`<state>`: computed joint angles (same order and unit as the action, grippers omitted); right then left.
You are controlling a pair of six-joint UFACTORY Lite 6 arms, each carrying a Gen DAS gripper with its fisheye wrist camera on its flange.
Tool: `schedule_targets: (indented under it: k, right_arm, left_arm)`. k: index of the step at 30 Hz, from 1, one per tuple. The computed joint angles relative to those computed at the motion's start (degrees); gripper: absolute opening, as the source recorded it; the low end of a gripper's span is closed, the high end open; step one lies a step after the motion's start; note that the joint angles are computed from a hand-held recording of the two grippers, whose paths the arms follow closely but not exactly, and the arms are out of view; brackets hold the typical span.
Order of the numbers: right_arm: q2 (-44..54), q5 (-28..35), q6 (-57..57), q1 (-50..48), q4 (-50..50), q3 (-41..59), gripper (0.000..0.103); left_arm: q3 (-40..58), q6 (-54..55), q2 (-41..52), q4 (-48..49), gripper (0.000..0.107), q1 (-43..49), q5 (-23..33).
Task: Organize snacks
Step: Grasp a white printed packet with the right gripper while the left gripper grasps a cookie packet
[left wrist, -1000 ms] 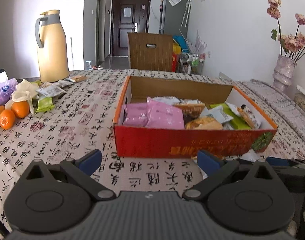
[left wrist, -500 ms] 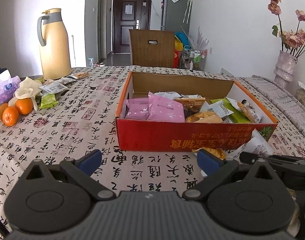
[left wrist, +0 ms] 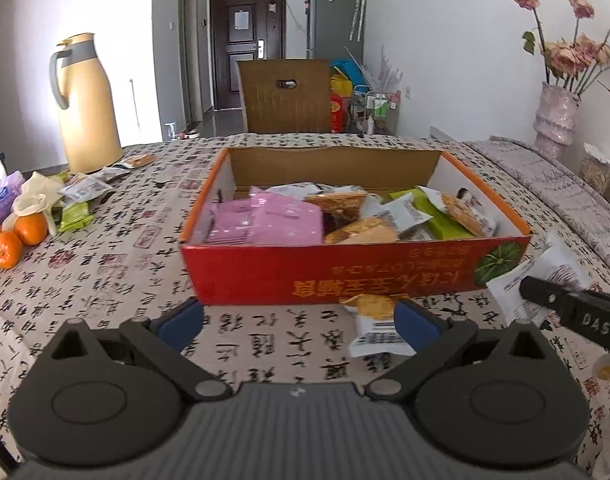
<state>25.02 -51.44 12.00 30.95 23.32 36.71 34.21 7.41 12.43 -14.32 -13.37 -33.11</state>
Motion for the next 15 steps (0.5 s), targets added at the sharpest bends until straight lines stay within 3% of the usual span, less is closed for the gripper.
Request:
schedule_targets:
  k: [15]
  right_arm:
    - [2.3,-6.8,7.7,-8.8,-12.2,-3.7,0.015]
  left_arm:
    - [15.9,14.8,15.4,-18.3,0.103,-9.4,3.7]
